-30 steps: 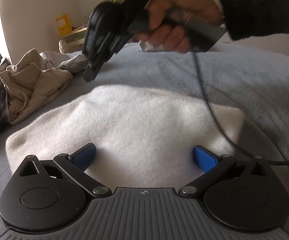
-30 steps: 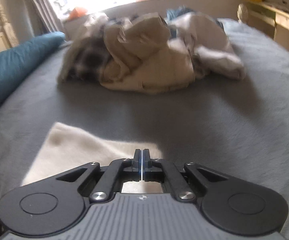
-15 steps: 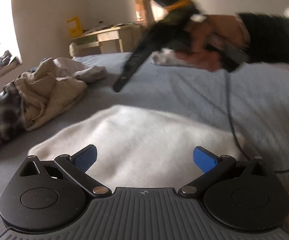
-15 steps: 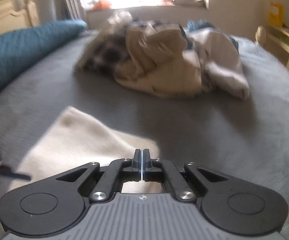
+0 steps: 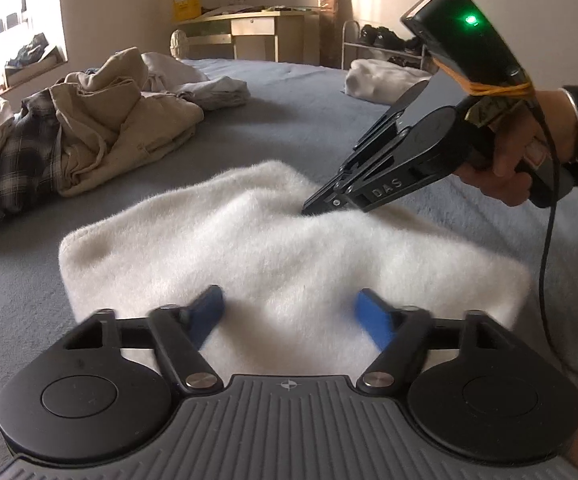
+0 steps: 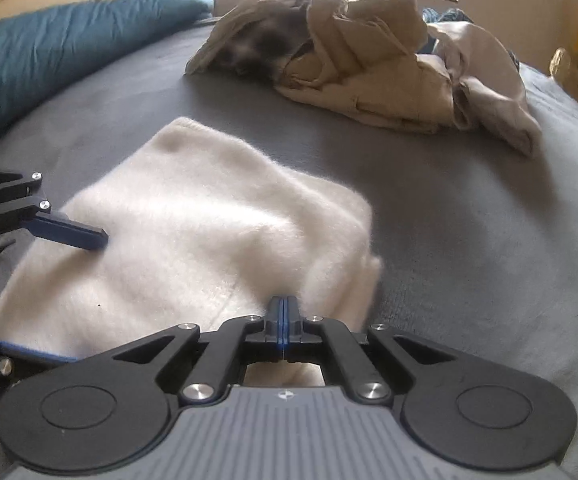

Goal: Fold clothes

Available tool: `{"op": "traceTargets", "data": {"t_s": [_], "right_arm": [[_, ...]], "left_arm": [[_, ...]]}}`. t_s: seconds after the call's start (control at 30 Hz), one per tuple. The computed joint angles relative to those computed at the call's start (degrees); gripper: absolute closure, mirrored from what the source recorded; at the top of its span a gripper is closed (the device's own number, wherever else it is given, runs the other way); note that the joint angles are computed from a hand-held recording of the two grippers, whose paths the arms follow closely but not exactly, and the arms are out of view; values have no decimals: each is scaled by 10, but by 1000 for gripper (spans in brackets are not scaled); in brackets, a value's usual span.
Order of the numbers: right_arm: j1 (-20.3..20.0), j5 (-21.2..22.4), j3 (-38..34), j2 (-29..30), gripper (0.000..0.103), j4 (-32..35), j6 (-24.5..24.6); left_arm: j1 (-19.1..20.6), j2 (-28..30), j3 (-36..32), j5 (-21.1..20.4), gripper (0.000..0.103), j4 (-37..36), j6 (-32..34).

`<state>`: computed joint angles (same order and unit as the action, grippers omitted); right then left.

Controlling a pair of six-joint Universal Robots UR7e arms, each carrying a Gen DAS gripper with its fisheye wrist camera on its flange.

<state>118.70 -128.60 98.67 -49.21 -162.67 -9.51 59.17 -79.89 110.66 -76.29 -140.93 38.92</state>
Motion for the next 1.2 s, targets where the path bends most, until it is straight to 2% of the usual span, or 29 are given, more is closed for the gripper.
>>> {"op": "traceTargets", "data": {"t_s": [0.13, 0.27, 0.33, 0.4, 0.43, 0.57, 0.6, 0.67, 0.7, 0.83, 0.9, 0.97, 1.03, 1.1, 1.2], "right_arm": [[13, 29, 14, -26, 103, -22, 23], [9, 21, 39, -19, 103, -11, 36], [6, 23, 55, -17, 103, -46, 22], [8, 24, 41, -26, 103, -11, 78], [14, 21, 38, -29, 103, -7, 85], [34, 71, 67, -62, 103, -8, 59], [37, 77, 73, -67, 103, 4, 66], [38, 41, 87, -57, 103, 32, 82], [40, 29, 101, -51, 103, 9, 74], [67, 0, 73, -42, 103, 36, 87], [76, 48, 78, -52, 103, 21, 63], [81, 84, 70, -49, 103, 41, 59], [81, 42, 53, -15, 103, 103, 61], [84, -7, 62, 20, 103, 91, 17], [96, -18, 35, 22, 103, 136, 29]], "left_arm": [[-2, 4, -11, 15, 46, 10, -15], [-2, 7, -8, 27, 46, 13, 3], [-4, 11, -8, 30, 44, 11, 10], [2, 17, -25, 20, 43, 35, -3], [6, 19, -36, 12, 43, 50, -14], [19, 28, -61, -13, 43, 82, -33], [20, 28, -63, -16, 43, 85, -34], [23, 30, -66, -22, 44, 90, -36], [24, 33, -70, -26, 44, 95, -39], [29, 41, -96, -40, 45, 123, -66], [32, 43, -103, -41, 45, 123, -83], [33, 42, -101, -37, 45, 116, -88], [34, 42, -95, -33, 45, 109, -85], [32, 43, -93, -32, 45, 109, -84], [31, 43, -94, -29, 44, 110, -82]]}}
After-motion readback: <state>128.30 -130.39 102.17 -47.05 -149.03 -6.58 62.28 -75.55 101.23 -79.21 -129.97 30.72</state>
